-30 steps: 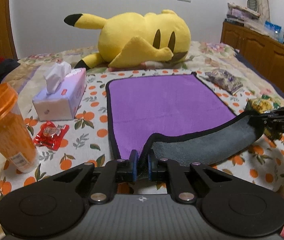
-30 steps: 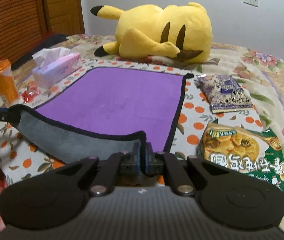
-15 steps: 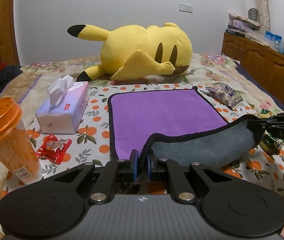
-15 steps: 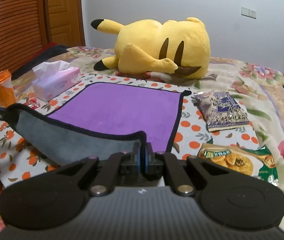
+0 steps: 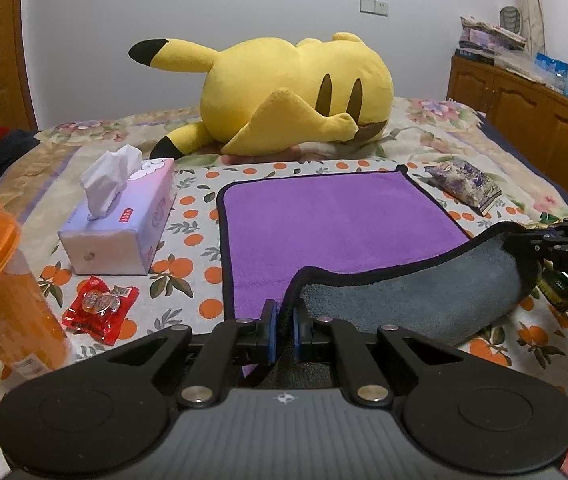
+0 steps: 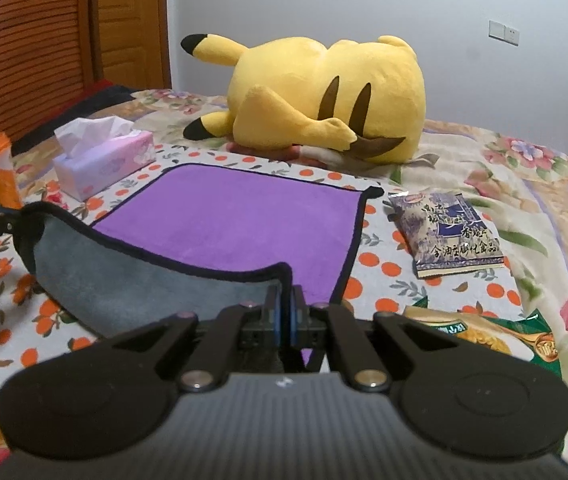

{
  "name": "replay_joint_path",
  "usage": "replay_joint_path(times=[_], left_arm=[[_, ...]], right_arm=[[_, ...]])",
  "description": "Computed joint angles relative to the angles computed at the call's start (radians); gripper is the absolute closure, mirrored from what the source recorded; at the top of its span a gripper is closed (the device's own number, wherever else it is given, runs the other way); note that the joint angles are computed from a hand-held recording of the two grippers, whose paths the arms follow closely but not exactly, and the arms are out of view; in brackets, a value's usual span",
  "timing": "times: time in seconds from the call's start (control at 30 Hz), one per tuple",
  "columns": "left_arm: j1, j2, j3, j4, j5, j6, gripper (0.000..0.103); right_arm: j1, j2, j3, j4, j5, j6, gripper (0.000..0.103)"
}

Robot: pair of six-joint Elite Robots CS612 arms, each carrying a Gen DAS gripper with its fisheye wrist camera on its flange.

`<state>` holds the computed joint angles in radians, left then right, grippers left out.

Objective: Fold towel

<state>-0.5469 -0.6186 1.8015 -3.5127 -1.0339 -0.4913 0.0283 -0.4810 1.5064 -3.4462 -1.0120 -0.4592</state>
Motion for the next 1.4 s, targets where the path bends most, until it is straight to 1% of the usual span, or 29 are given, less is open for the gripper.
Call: replay_joint_path(times=[0.37,0.5,0.77,0.87,1.2,1.4], left_arm=[[0.014,0.02,-0.032,0.029,-0.013,0.013,0.095],[0.016,0.027,-0.038,0.01,-0.004,0.023,0.095],[0.024,0.025,-0.051,-0.011,-0.005,0.023,0.095],[0.028,0.029,-0.062,-0.024,-0.001,0.051,0.095],[0.043,0.041,-0.101,-0.029,-0.002,0.102,0.095],[0.05,0.039,-0.115,-0.05,-0.003,0.126,0.095]], right_arm=[[0.007,0.024,-0.042,0.032,-0.01,-0.02,0.098],[0.007,0.03,-0.053,0.047,0.0,0.001,0.098],[0.007,0.04,-0.081,0.02,0.023,0.045,0.099],[0.008,0.045,-0.091,0.004,0.038,0.046,0.099],[0.016,0.062,-0.137,-0.028,0.024,0.052,0.099],[0.017,0.065,-0.151,-0.041,0.024,0.071,0.099]])
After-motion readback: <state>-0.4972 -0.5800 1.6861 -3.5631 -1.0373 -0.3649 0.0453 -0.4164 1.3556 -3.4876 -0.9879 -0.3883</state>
